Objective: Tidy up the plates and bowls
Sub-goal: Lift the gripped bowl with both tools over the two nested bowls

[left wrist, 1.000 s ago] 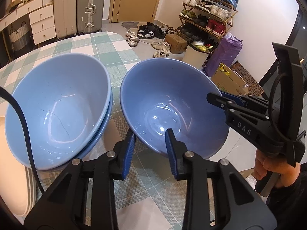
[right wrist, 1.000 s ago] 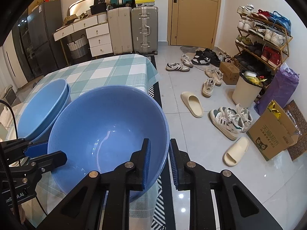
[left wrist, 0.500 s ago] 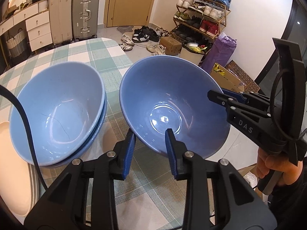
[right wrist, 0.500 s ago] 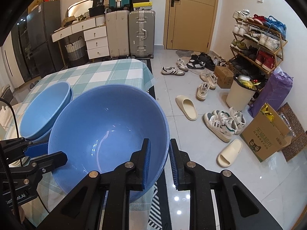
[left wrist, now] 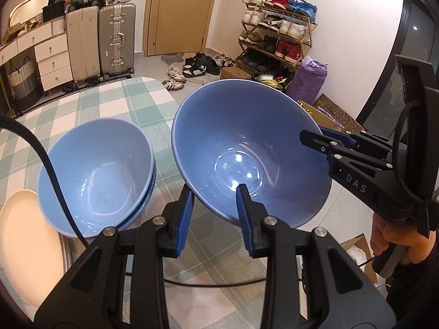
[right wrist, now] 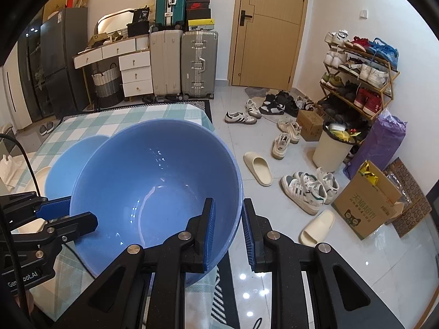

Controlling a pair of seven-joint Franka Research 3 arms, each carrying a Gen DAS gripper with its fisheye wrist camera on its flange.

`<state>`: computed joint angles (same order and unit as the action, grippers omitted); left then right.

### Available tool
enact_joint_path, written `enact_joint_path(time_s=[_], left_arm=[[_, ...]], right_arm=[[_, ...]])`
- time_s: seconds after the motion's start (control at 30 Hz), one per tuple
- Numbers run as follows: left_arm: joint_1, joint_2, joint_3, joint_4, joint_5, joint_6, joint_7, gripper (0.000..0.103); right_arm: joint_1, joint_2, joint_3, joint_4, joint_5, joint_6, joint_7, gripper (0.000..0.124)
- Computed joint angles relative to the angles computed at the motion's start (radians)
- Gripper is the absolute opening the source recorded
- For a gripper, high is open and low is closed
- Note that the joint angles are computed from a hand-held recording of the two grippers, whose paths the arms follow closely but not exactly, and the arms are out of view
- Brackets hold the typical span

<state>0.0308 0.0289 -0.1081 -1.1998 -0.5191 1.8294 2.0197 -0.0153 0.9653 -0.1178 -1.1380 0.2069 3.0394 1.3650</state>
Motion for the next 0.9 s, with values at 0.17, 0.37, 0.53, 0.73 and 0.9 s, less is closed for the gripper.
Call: enact_joint_path(time_s=[0.17,0.37,0.53,0.73,0.9], left_arm=[[0.012,-0.041,0.018,-0.011,-0.028,-0.013,0.011,0.028],[0.026,-0.081,0.056,-0.008,-0.064,-0.038,0.025,0.028],[0.039,-0.104,0.087,0.009,-0.089,-0.062,0.035,0.028],[0.06,-0.109,0.117,0.048,-0.107,-0.101,0.04,0.028],[0.086,-0.1,0.136,0.092,-0.116,-0.138,0.044,0.028]], right_arm=[[0.018,-0.079,-0.001,-0.113,0.003,0.062,-0.017,0.02],[0.052,-0.147,-0.008,-0.209,0.016,0.12,-0.033,0.02],[0.07,-0.206,0.003,-0.285,0.032,0.171,-0.059,0.02],[0.093,-0.238,0.007,-0.322,0.051,0.194,-0.084,0.02],[0.121,-0.241,-0.002,-0.314,0.06,0.191,-0.093,0.02]])
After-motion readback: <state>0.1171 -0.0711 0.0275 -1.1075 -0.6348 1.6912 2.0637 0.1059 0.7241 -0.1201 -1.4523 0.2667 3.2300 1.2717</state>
